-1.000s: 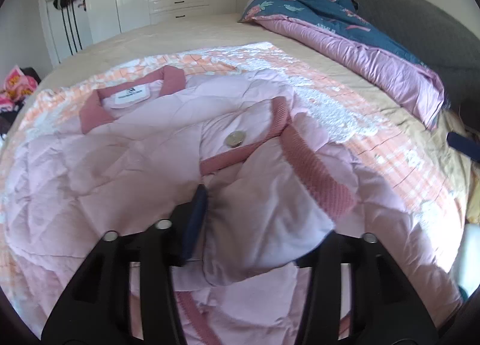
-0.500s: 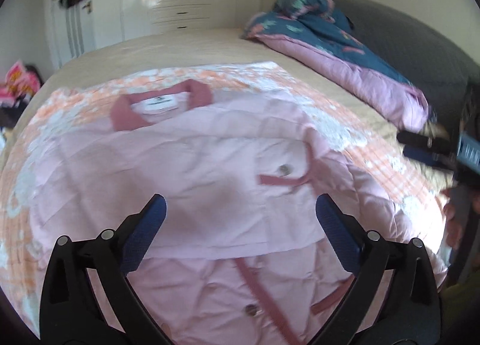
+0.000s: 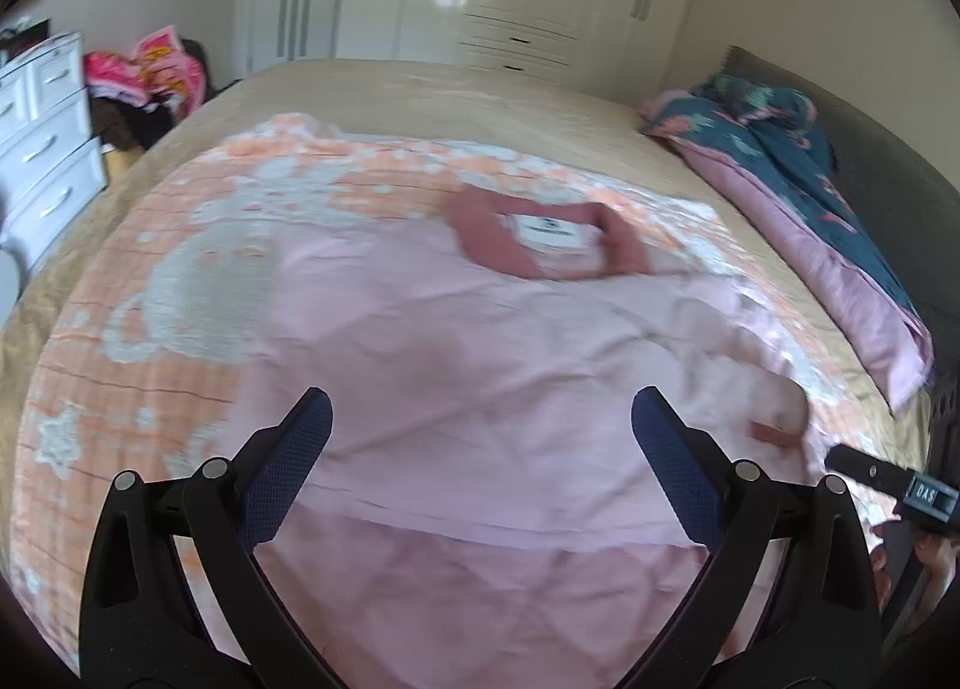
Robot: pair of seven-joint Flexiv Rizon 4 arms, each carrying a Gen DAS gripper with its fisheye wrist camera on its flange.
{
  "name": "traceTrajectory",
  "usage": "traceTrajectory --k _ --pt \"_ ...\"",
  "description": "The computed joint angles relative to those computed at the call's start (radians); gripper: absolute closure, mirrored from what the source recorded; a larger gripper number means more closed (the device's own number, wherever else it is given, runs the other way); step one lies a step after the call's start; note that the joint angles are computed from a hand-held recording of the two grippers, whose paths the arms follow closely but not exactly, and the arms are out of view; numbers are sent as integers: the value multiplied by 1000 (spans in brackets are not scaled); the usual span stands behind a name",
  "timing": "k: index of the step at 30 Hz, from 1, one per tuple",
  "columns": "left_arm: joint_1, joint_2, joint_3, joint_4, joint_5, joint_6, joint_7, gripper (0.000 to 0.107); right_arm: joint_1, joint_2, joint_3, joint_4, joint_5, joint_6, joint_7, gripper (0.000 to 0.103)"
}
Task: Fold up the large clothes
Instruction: 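Grasp the ribbed cuff with the right tool and lift it, then lay the held sleeve across the jacket front and open the right tool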
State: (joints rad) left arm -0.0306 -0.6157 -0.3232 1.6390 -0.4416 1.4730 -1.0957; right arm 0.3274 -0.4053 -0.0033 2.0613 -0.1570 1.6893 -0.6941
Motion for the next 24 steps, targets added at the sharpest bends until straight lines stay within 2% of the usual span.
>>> traceTrajectory --k 2,4,7,9,11,13,15,16,17,18,19,20,21,24 --pt "4 -6 23 -12 -6 -1 -20 13 -8 -27 10 -25 4 -13 8 4" --pt "-10 -13 71 -28 -4 -11 -64 13 -56 -55 63 -54 18 -21 8 4" --pt "14 -18 76 -37 -18 -17 -95 13 -133 -103 155 -92 48 -3 5 4" --pt "21 -22 88 -45 -18 -12 -117 13 -153 -125 184 -104 63 12 10 4" --pt "46 -25 65 -44 -26 -6 -117 13 -146 -136 180 -110 65 26 12 4" --pt "64 -29 54 -46 -35 -1 -124 13 -86 -133 114 -101 72 37 31 5" --pt "77 -33 42 -48 -40 -1 -124 13 -46 -132 72 -91 81 64 43 14" --pt "82 -33 37 -45 -42 1 -124 13 -25 -129 48 -85 83 66 47 23" --pt "89 -33 29 -44 -45 4 -122 13 -14 -131 35 -83 76 69 52 39" --pt "89 -36 25 -47 -46 3 -122 13 -32 -136 54 -83 68 84 39 51" --pt "97 -36 12 -44 -48 7 -115 13 -57 -146 86 -86 65 109 13 70" --pt "99 -37 6 -44 -48 8 -111 13 -54 -148 85 -85 56 125 -2 77" --pt "100 -38 3 -45 -47 8 -107 13 -23 -136 52 -70 41 139 -24 80" --pt "95 -43 3 -51 -42 5 -100 13 132 -97 -104 -38 70 183 -100 85"
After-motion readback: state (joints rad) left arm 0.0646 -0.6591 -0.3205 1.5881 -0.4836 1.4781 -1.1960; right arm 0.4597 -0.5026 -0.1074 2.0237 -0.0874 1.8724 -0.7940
